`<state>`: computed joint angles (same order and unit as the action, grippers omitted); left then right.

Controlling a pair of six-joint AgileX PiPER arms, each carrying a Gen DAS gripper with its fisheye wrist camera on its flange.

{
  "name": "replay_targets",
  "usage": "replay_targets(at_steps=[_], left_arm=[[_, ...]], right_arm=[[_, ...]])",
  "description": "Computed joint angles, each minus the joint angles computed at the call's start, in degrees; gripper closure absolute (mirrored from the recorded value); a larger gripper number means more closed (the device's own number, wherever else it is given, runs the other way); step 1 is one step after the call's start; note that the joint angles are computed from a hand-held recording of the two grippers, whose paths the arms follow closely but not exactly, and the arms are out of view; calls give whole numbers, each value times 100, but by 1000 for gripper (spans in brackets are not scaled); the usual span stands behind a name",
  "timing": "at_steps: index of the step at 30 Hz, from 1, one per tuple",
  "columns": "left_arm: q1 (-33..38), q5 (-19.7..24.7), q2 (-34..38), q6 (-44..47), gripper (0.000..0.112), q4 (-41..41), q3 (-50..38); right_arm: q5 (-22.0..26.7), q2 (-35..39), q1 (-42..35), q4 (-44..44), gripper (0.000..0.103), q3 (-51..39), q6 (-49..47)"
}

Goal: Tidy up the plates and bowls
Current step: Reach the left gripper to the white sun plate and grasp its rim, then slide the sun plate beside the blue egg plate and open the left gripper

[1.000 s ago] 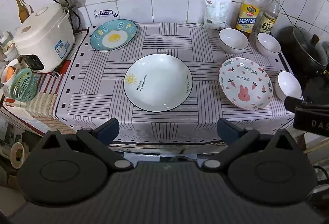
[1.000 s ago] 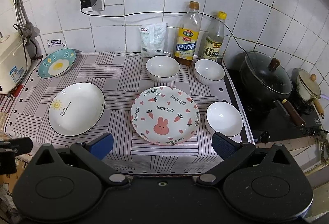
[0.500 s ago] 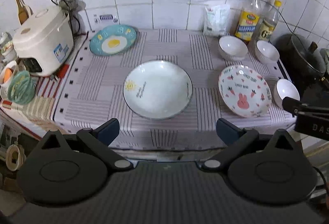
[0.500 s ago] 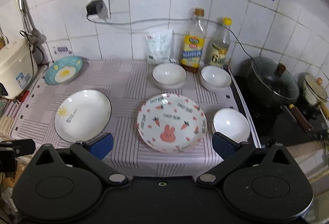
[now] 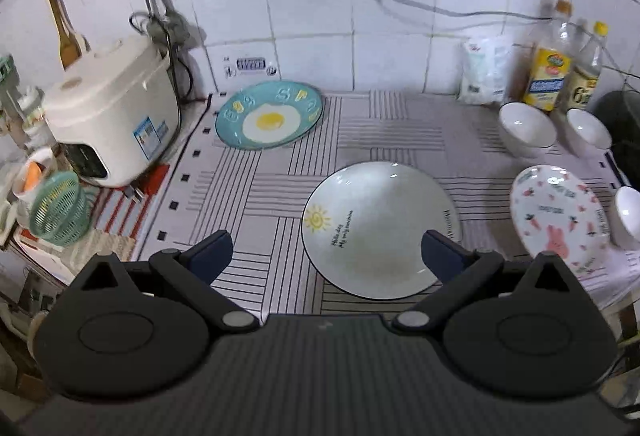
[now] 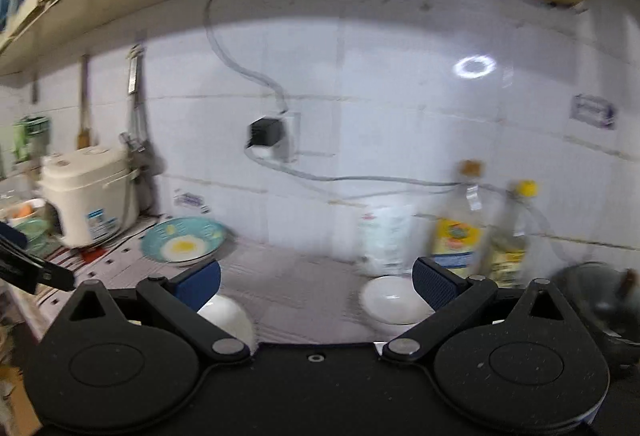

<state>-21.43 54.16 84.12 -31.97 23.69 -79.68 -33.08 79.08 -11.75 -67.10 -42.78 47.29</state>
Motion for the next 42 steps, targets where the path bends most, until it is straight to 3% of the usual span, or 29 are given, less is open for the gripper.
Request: replay_targets(at_steps=[3,8,12,18,20,22,25,26,29,31,37,42], left_arm=[[369,-795,71,43,10,-301,510],[787,-1638,536,-65,11,-592,929],[1043,-1474,1108,130,14,-953,678],[1235,-1914,1482,208,17,-1191,746],[1293,-2143,1586,458,18,-1435,787],[1322,-2095,1771,549,34,-1620,672],[1383,-1808,2074,576,56,-1743,361],[1412,-1806,2111,646,59,-1828,333],[1477,-1886,2207,901,84,-2049,326],[1535,-2027,2234,1158,92,-2263,387],[1647,-2403,2323,1557,89,-2733,495],[1767,-2165,2507,1766,88,-3069,195]], right_arm=[[-433,673,209,12,0,-164,-197],[-429,1766,886,646,4,-265,-622],[-281,2612,1253,1008,14,-451,-563],[-235,3430,1403,641,25,-861,333],[-240,3594,1390,454,35,-1018,617],[-227,3811,1401,237,45,-1238,967],[-187,4070,1388,-121,73,-1575,1662],[-224,4103,1369,-207,77,-1625,1811],[-179,4168,1360,-473,78,-1791,2155],[-169,4179,1354,-642,79,-1861,2437],[-42,4257,1394,-1067,81,-2143,2967],[54,4296,1443,-1152,81,-2258,3069]])
